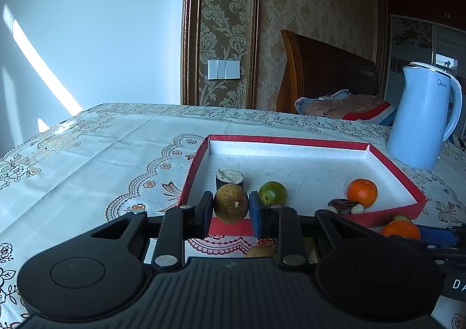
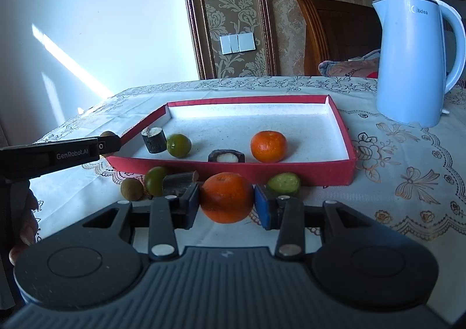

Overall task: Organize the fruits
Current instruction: 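Carry the brown fruit and mandarin over the red tray with both grippers, then lower both fruits into the tray and open both grippers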

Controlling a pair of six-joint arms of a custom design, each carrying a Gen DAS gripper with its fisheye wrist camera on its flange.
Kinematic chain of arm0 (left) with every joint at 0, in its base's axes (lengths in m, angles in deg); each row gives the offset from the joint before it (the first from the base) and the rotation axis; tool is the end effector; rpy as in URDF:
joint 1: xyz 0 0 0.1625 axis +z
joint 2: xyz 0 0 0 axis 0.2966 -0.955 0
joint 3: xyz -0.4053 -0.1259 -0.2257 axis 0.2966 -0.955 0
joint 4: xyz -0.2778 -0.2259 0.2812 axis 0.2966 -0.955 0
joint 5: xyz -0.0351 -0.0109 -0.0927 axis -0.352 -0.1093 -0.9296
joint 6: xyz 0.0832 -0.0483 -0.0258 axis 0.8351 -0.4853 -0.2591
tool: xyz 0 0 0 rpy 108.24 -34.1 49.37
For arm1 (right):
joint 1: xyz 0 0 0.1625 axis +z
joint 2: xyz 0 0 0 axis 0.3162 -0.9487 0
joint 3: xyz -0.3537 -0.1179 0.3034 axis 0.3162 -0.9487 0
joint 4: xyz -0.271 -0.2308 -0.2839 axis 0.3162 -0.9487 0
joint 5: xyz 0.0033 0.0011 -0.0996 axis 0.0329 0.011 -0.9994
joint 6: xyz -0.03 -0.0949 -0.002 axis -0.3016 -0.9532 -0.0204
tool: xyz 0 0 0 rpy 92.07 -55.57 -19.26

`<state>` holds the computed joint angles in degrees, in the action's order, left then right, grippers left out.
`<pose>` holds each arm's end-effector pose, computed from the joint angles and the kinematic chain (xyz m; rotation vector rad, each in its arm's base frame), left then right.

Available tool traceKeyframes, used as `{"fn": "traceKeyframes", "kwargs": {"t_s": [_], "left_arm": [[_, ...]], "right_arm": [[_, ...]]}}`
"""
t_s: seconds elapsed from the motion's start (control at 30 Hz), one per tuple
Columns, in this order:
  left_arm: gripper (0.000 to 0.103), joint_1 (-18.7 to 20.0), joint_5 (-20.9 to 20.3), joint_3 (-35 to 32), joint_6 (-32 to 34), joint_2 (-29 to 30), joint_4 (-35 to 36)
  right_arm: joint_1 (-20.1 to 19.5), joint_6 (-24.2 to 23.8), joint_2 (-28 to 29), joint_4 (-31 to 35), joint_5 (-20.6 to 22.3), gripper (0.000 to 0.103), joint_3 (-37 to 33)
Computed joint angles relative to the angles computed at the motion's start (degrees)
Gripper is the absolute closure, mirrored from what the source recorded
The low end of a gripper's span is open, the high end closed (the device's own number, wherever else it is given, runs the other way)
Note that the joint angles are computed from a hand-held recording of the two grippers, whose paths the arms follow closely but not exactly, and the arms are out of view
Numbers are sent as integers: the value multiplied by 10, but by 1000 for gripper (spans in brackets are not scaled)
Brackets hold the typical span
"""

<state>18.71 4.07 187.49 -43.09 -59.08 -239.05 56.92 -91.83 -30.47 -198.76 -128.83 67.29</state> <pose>-0.3168 -0.4880 -0.0054 0.8483 2.2091 -1.2472 0.0258 -0.4090 0.2475 0.4063 -2.1683 1.3601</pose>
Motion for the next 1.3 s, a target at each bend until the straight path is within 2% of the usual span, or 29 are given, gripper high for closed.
{"fn": "traceKeyframes", "kwargs": {"t_s": [0.17, 0.37, 0.57, 0.73, 1.3], "left_arm": [[77, 7, 7, -25, 11, 9, 3], [77, 15, 21, -57, 22, 22, 18], [77, 25, 29, -80, 0, 26, 57], [77, 33, 30, -90, -25, 27, 92], [77, 47, 26, -106, -34, 35, 129]], "right_arm": [[7, -3, -16, 4, -5, 65, -15], [13, -11, -21, 4, -31, 65, -49], [2, -2, -20, 33, -56, 65, -84], [2, -8, -11, 33, -71, 65, -100], [2, -4, 11, 56, -110, 65, -124]]}}
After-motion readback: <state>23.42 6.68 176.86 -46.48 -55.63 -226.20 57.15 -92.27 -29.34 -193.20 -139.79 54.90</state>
